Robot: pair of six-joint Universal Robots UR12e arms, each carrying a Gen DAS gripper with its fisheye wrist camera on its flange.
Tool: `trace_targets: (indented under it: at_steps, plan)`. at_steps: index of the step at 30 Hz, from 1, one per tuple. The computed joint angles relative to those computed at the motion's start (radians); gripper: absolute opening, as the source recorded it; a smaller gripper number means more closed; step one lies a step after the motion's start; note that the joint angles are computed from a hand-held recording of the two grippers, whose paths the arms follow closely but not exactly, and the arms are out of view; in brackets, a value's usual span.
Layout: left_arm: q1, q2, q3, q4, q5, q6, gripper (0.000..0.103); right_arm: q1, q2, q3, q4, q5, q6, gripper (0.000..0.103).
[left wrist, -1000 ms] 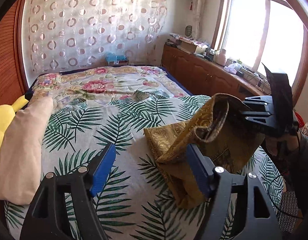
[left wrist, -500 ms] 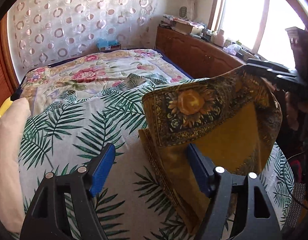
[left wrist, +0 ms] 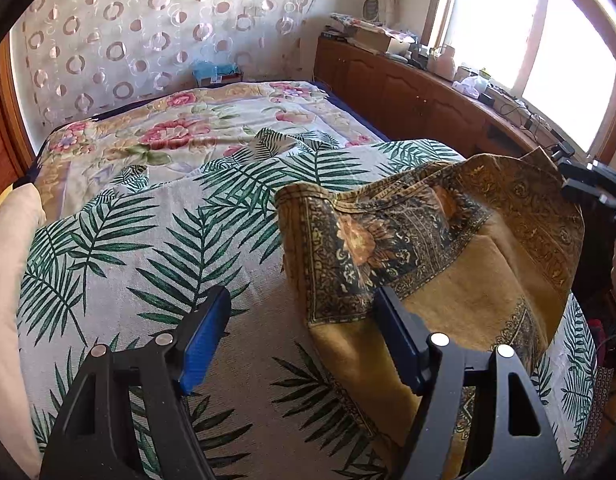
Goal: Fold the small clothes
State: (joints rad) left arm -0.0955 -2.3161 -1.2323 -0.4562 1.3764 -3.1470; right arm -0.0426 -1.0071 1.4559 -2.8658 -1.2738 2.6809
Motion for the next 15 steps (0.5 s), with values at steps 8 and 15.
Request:
trace_targets:
  at_steps: [8, 15]
  plan:
    - [0.016, -0.016, 0.029, -0.061, -0.095, -0.021, 0.059, 0.001, 0.07, -0.079, 0.15, -0.011, 0.159, 0.07]
    - [0.016, -0.026, 0.056, -0.1, -0.119, -0.019, 0.054, -0.011, 0.099, -0.13, 0.26, 0.086, 0.179, 0.07]
